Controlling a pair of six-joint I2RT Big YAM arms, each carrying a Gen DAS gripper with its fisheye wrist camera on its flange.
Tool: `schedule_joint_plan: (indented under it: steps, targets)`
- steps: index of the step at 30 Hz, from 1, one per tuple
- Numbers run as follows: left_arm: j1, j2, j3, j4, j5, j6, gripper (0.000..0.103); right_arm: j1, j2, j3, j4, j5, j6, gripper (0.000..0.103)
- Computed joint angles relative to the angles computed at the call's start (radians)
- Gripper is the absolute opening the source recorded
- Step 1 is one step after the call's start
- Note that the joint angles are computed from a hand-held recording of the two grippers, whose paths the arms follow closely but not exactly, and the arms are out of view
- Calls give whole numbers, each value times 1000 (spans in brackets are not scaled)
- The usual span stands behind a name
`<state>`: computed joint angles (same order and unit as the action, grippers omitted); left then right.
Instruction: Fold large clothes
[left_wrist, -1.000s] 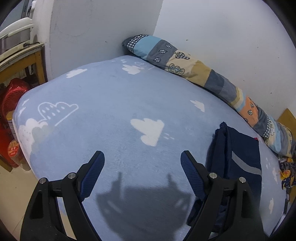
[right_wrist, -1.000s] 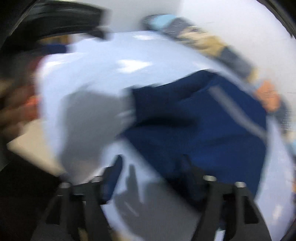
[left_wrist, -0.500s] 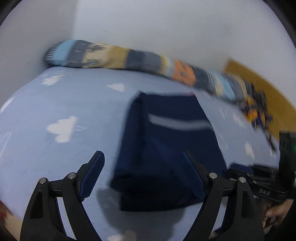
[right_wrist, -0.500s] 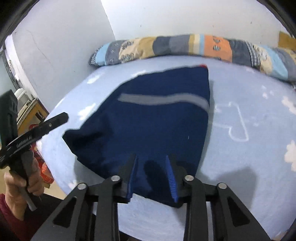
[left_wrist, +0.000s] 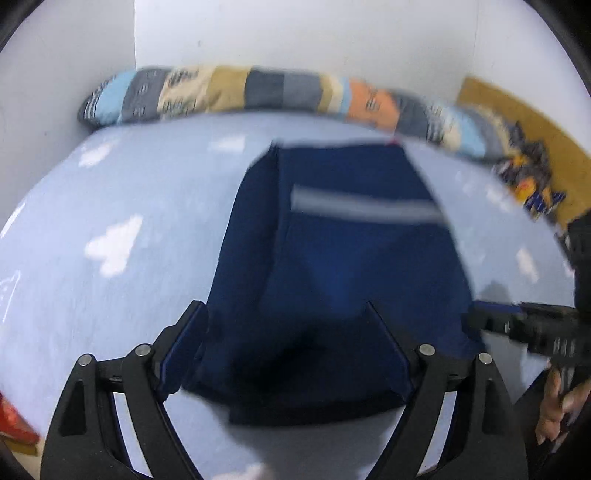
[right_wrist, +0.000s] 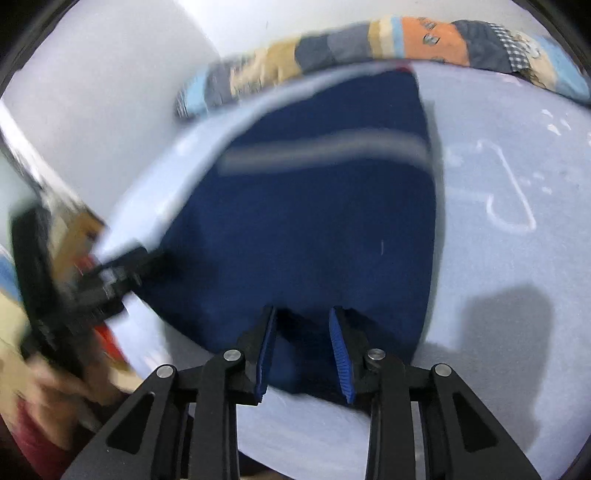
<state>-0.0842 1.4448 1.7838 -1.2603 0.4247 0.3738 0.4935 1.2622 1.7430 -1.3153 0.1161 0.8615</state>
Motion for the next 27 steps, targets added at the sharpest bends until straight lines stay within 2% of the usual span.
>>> schedule_joint_plan:
  steps: [2,4,10,12,15,17,18,21,24,27]
  targets:
    - [-17,11,16,25,3,-36,86,-53,39,80,-46,25,-49,34]
    - [-42,42,48,-3,-14,-38,86,-118,107,189,-111,48,-97,34]
    - [-103,120,79,-74,-178,-42,86,-254,344,479,-220,36,-203,35]
    - [-103,135,86,-86,-194,-33,86,-283,419,537,-254,1,-222,35]
    - [-99,143,102,-100,-182,-27,86,-311,474,523,-284,-45,-229,36]
    - [-98,149,108,-107,-184,-18,86,-315,454,451,-253,-75,-209,37]
    - [-99,151,111,-110,-186,-15,86,-311,433,414,-224,-71,-207,37]
    - [-102,155,123,-120,-185,-25,86,-292,429,449,-259,-53,-235,39]
    - [-90,152,132,-136,-145,-35,86,-251,346,396,-201,-42,-253,38]
    - [-78,141,127,-130,-118,-31,86,-174,259,317,-210,14,-229,39]
